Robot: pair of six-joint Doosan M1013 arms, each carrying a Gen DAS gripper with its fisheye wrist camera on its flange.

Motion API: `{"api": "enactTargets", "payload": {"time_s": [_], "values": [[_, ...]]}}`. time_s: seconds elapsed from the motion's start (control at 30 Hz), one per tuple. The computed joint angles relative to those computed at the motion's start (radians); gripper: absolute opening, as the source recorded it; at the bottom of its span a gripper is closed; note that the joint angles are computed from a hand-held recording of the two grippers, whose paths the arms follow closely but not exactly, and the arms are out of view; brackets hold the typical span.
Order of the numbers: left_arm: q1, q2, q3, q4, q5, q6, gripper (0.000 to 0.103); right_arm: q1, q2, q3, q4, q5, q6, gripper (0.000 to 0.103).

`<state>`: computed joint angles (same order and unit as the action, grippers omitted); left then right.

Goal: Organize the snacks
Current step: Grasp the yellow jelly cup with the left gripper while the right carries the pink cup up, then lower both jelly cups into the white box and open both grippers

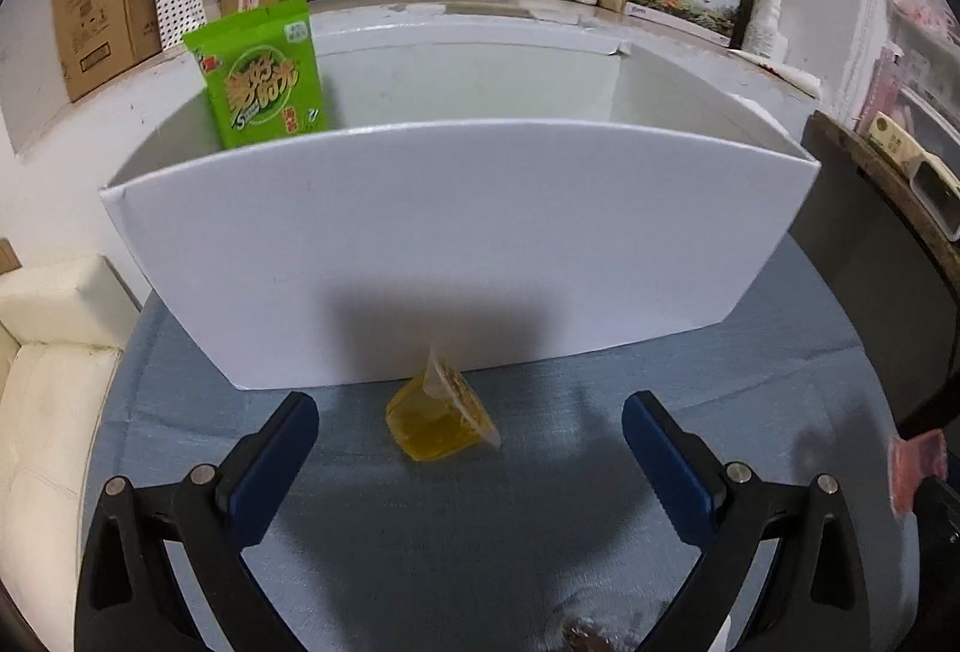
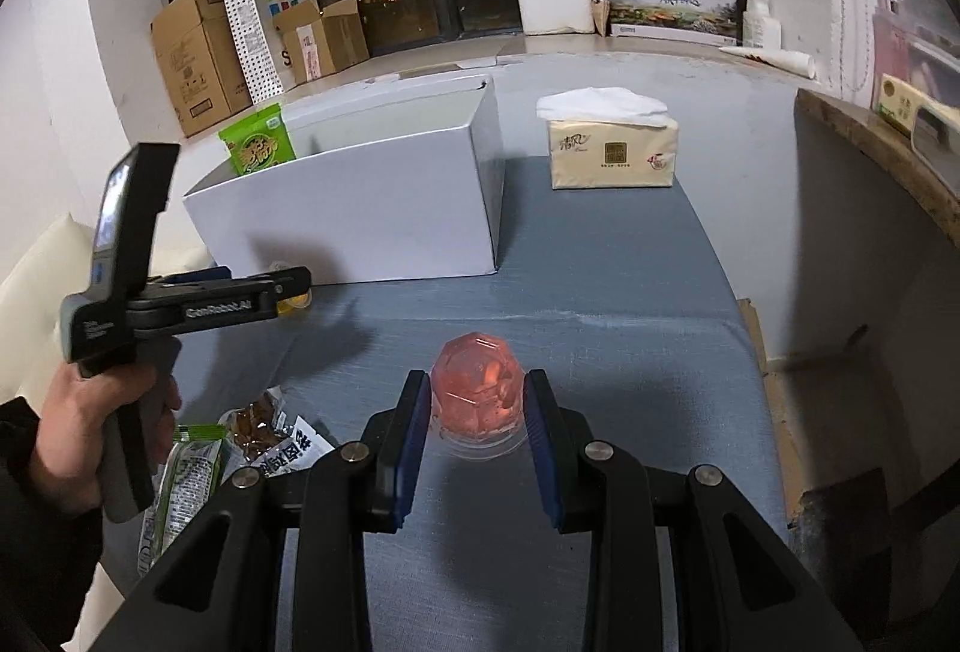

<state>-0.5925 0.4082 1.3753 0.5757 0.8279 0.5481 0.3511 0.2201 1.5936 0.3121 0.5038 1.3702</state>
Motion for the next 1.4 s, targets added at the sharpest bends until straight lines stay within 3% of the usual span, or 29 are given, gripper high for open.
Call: {"api": "enactTargets", "payload": {"time_s": [0.17, 0.2, 0.23, 0.27, 0.53, 0.7, 0.9, 1.03, 1.27, 1.4], "values": [[0.023, 0.014, -0.011, -0.069, -0.015, 0.043, 0.098, -0.001, 0.0, 0.005, 0.042, -0.006, -0.042, 0.034], [0.026, 0.016, -0.014, -0.074, -0.013, 0.046, 0.078, -0.002, 0.001, 0.005, 0.05, -0.003, -0.05, 0.034], [0.026, 0.022, -0.024, -0.073, 0.01, 0.057, 0.044, -0.001, 0.001, 0.006, 0.058, -0.002, -0.056, 0.034], [0.025, 0.031, -0.035, -0.069, 0.038, 0.066, 0.039, 0.0, 0.001, 0.007, 0.059, -0.005, -0.056, 0.034], [0.022, 0.008, -0.004, -0.064, 0.004, 0.081, 0.038, 0.007, 0.008, 0.004, 0.082, -0.004, -0.076, 0.034], [-0.002, -0.052, 0.056, -0.007, -0.072, 0.051, 0.038, 0.015, 0.009, -0.001, 0.088, -0.009, -0.08, 0.034], [-0.033, -0.118, 0.091, 0.123, -0.101, -0.015, 0.038, 0.03, 0.023, -0.037, 0.111, -0.02, -0.103, 0.034], [-0.021, -0.126, 0.057, 0.177, -0.095, -0.035, 0.038, 0.029, 0.053, -0.109, 0.198, 0.006, -0.152, 0.034], [0.041, -0.08, -0.041, 0.153, -0.107, 0.017, 0.038, 0.048, 0.156, -0.316, 0.104, 0.048, -0.076, 0.034], [0.075, -0.029, -0.119, 0.092, -0.068, 0.114, 0.038, 0.061, 0.231, -0.444, 0.036, 0.098, -0.031, 0.034]]}}
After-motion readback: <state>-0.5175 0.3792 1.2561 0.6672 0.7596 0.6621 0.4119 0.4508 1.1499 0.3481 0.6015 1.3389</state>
